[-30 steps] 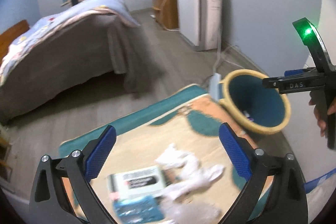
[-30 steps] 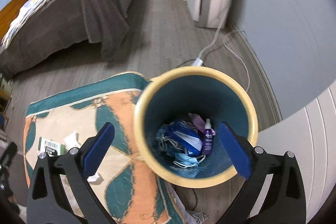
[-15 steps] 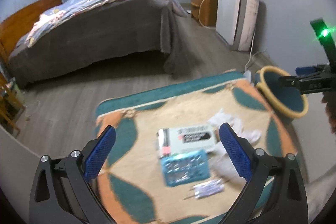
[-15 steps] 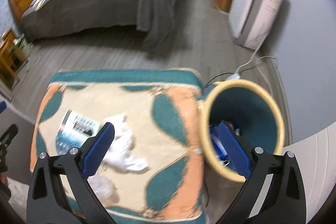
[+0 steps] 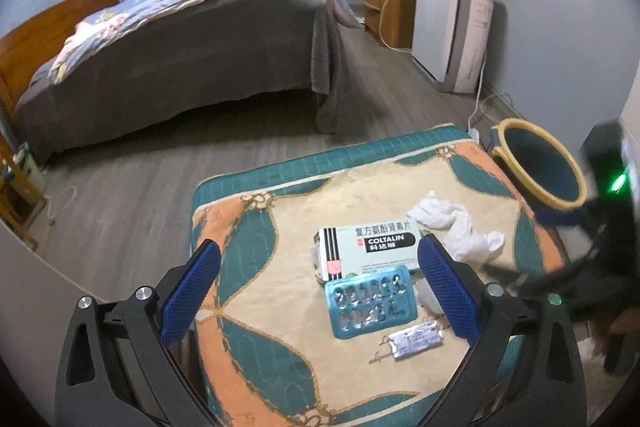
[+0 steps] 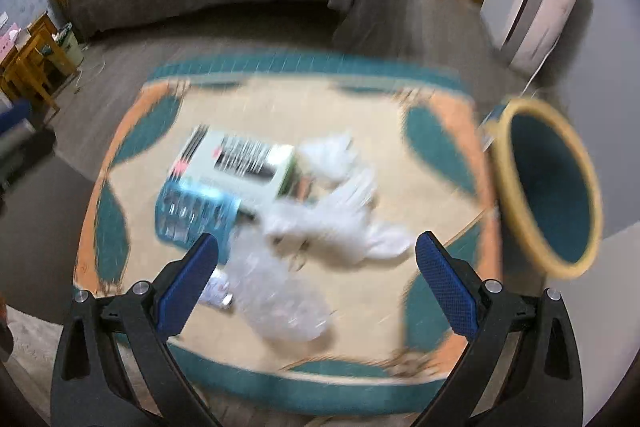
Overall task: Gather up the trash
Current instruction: 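Grasp the clear plastic bag with the right tool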
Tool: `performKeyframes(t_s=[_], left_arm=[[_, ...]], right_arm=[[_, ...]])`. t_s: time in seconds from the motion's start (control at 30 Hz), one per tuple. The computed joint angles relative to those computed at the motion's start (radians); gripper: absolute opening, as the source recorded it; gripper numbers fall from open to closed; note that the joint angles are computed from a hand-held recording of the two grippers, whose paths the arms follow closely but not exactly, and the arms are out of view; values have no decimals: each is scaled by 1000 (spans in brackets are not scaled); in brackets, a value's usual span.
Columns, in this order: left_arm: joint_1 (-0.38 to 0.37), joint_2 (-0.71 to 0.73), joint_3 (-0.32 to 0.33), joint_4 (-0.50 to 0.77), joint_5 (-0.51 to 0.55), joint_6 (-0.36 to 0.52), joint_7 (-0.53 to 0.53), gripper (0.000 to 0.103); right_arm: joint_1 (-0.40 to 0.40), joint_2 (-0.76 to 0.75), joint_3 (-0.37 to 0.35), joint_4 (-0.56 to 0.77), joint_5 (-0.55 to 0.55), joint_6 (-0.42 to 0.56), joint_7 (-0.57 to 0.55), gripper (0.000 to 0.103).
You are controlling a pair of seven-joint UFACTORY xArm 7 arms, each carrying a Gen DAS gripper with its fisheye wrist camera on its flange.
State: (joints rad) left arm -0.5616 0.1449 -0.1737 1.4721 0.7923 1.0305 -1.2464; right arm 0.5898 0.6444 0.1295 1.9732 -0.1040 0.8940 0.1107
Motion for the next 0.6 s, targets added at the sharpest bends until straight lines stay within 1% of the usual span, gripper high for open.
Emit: performKeyframes(t_s=[0.1,0.13,0.17,0.2,0.27,0.33,0.37,0.47,0.6], left_arm=[[-4,23,-1,21,-11,15,31,98],[-6,28,1,24,-15,17,37,98],[-7,33,3,28,-20,18,45,98],[-8,39,5,31,-25,19,54,98],[-13,48,10,36,-28,23,64,98],[-14,52,15,36,-35,20,74,98],[-12,51,17,32,-42,14,79,98],[-10,64,21,40,-56,10,95,98],[-10,100,29,65,-78,-20,118,98]], right_arm=[[19,21,3,-5,-18,27,-23,95],[23,29,4,3,-23,39,-37,89],[28,37,4,12,-29,54,-52,79],[32,48,4,25,-32,70,-67,73],[20,62,19,49,1,102,-93,38],[14,67,25,73,24,132,-111,22],[12,68,25,91,30,147,-124,19],[5,84,22,203,46,215,-166,16],[-13,107,-3,328,55,230,-201,14]])
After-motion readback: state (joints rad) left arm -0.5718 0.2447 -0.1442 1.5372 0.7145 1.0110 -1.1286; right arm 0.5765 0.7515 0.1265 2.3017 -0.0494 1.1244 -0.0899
